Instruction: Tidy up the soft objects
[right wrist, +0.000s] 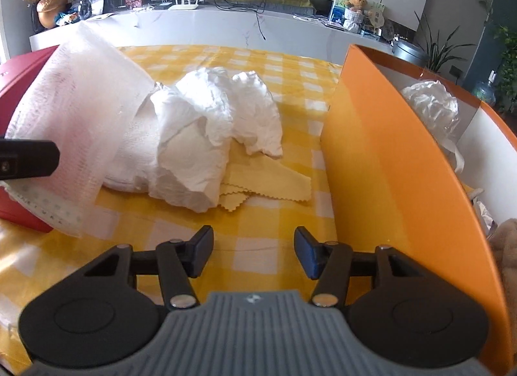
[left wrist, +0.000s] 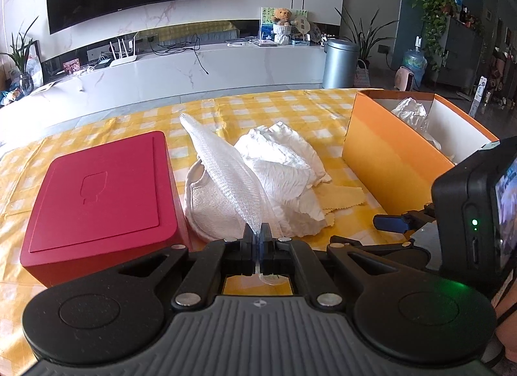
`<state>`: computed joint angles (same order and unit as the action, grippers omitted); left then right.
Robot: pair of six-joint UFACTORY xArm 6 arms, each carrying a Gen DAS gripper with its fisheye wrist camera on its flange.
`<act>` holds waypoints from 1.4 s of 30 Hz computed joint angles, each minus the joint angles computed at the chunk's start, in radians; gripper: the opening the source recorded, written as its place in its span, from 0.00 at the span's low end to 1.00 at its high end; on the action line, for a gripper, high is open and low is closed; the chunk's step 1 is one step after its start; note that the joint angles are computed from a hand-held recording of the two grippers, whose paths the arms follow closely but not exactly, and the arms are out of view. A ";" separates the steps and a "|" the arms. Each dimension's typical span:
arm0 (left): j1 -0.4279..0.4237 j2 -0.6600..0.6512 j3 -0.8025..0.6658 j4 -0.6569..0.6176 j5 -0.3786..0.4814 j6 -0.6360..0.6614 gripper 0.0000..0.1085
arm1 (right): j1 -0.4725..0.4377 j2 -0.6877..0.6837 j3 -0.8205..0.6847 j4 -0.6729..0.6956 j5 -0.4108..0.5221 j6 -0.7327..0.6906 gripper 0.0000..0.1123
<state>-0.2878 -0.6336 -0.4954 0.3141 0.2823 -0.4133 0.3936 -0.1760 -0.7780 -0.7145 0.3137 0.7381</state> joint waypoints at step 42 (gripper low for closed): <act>-0.012 -0.044 0.052 0.012 -0.004 -0.011 0.02 | -0.048 -0.034 -0.003 -0.288 -0.152 0.283 0.00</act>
